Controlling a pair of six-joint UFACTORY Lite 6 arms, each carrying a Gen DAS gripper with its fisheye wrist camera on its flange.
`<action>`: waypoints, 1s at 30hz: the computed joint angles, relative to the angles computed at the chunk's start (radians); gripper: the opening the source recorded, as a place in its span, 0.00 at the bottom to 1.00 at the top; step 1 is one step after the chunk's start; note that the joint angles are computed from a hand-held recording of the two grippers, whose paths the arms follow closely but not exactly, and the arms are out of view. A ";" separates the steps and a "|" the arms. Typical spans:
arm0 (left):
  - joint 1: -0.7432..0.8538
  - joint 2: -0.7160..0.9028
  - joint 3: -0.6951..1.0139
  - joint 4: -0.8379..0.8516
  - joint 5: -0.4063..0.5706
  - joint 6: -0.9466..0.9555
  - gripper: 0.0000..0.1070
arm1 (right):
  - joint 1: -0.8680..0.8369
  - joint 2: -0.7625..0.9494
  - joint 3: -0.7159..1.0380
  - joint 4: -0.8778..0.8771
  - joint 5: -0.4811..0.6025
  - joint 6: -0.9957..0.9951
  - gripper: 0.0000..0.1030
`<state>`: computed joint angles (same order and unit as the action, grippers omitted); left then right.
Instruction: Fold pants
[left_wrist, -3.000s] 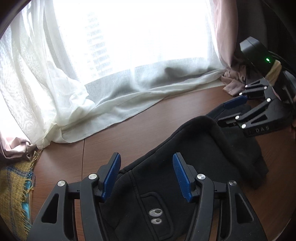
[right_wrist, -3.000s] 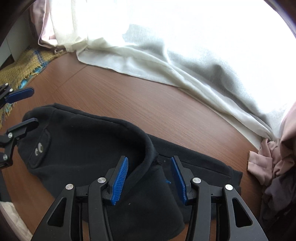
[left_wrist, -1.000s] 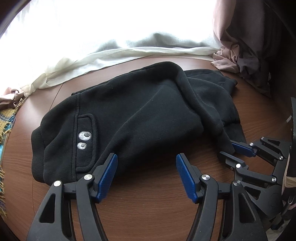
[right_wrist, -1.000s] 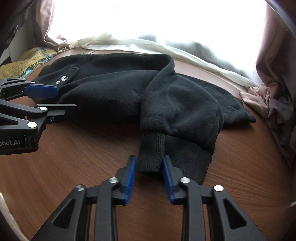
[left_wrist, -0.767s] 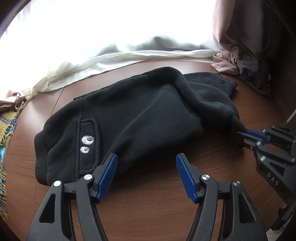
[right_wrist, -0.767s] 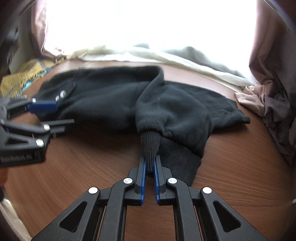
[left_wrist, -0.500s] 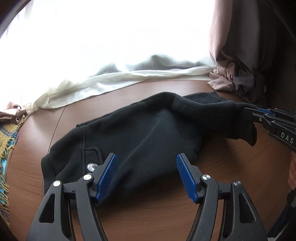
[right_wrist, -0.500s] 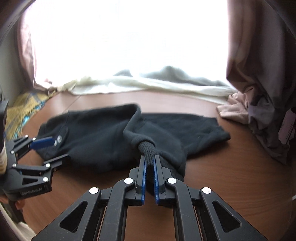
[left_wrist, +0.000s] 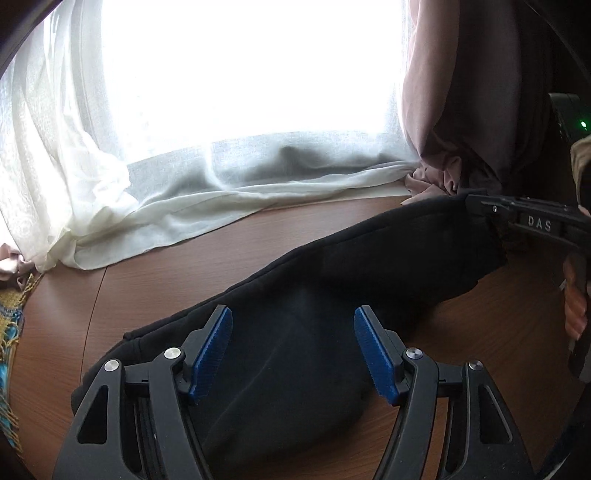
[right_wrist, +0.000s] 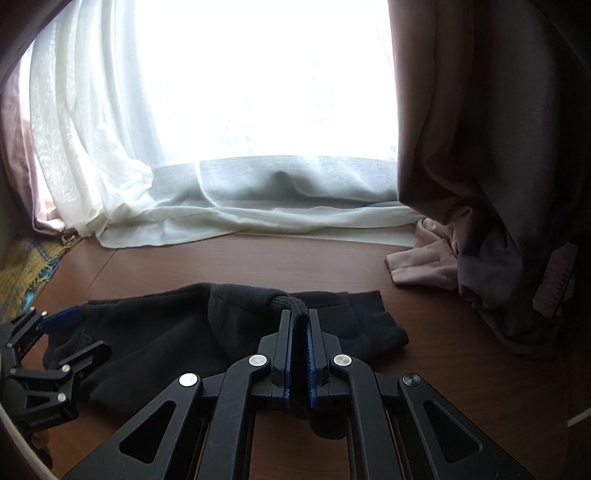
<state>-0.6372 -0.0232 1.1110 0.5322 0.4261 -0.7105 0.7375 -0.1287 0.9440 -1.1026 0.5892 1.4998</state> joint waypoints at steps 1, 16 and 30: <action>0.001 0.012 0.011 -0.002 -0.001 0.004 0.64 | -0.041 0.013 0.026 0.036 -0.015 -0.054 0.07; -0.037 0.284 0.223 0.002 0.039 0.032 0.64 | -0.388 0.463 0.489 0.554 -0.052 -0.805 0.07; -0.062 0.484 0.369 -0.085 0.069 0.123 0.64 | -0.480 0.729 0.703 0.666 0.013 -0.950 0.10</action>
<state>-0.6991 0.4604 1.4805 0.4474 0.4952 -0.5875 0.2571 0.6006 1.6467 -0.4367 0.6026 0.5500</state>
